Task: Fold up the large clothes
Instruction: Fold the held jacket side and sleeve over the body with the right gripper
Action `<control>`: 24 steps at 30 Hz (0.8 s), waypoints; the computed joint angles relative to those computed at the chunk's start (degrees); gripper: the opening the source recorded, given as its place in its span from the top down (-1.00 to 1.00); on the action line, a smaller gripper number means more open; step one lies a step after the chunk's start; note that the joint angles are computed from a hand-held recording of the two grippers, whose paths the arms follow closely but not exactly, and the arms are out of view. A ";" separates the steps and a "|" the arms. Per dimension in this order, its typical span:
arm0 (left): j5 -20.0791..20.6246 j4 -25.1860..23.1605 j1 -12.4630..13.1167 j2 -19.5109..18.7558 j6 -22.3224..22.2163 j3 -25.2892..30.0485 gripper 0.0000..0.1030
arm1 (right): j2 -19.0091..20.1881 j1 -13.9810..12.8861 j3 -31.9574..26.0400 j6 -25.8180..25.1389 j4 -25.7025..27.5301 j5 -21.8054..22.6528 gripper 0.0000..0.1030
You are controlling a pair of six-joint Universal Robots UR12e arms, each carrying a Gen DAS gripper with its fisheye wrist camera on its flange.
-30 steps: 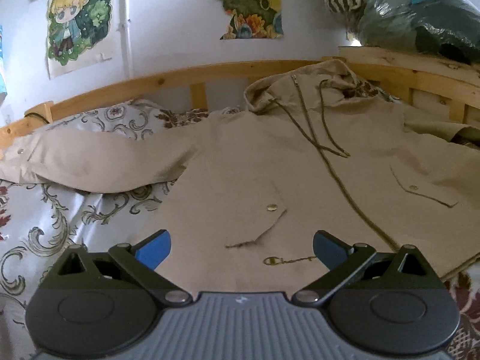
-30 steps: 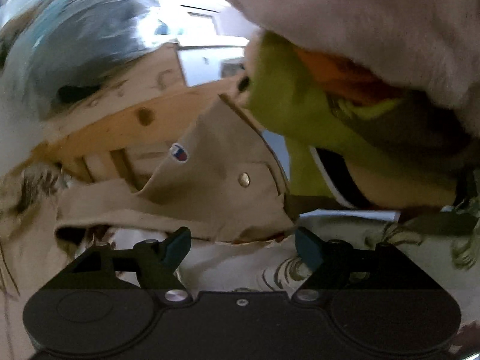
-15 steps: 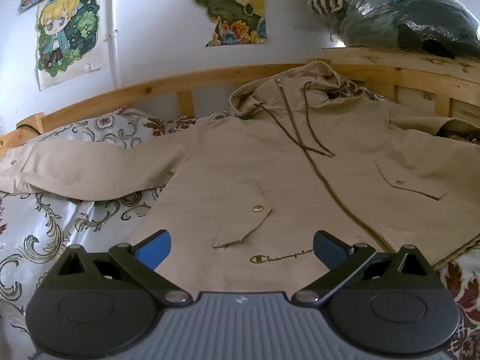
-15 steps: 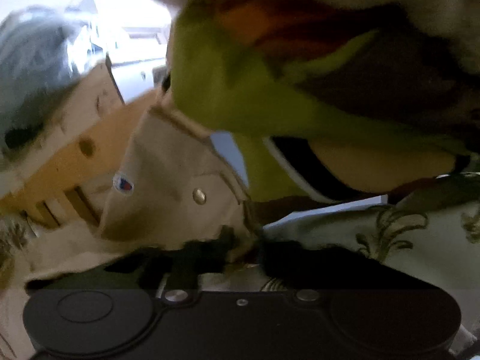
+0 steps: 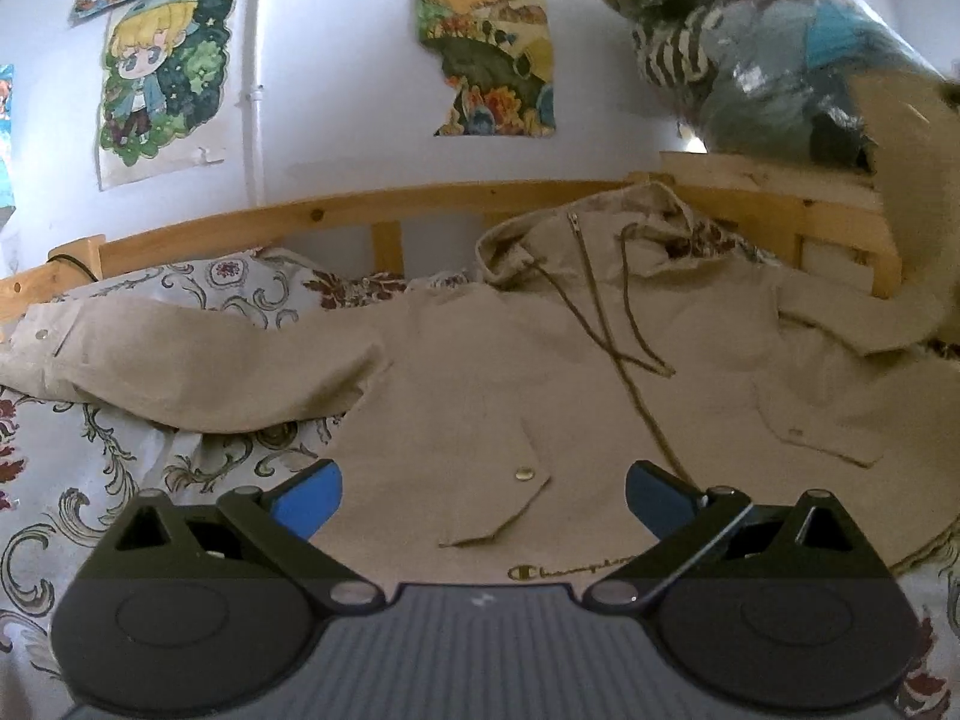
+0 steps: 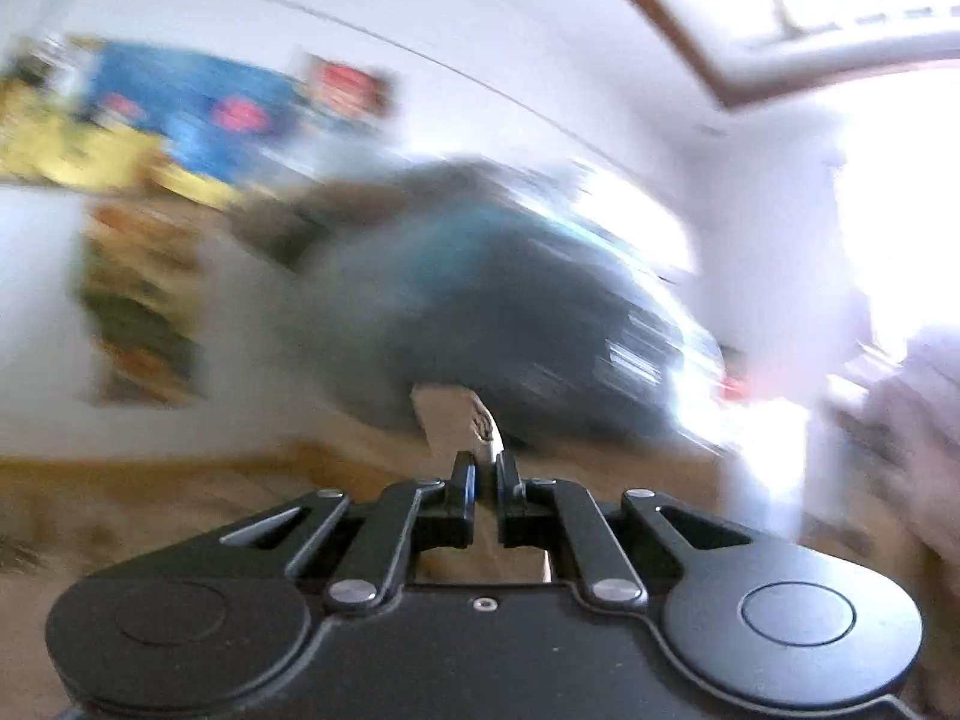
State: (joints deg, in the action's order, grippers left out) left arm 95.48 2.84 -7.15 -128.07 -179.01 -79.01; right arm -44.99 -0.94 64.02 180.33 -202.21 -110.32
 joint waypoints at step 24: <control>-2.28 -4.71 2.28 -2.08 -5.72 2.36 -0.99 | 2.08 2.24 -4.21 -18.73 19.92 29.62 -0.47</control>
State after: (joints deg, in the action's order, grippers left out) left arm 93.20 -1.87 -4.87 -130.16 -184.73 -76.65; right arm -42.90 1.30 59.81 161.60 -182.28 -80.69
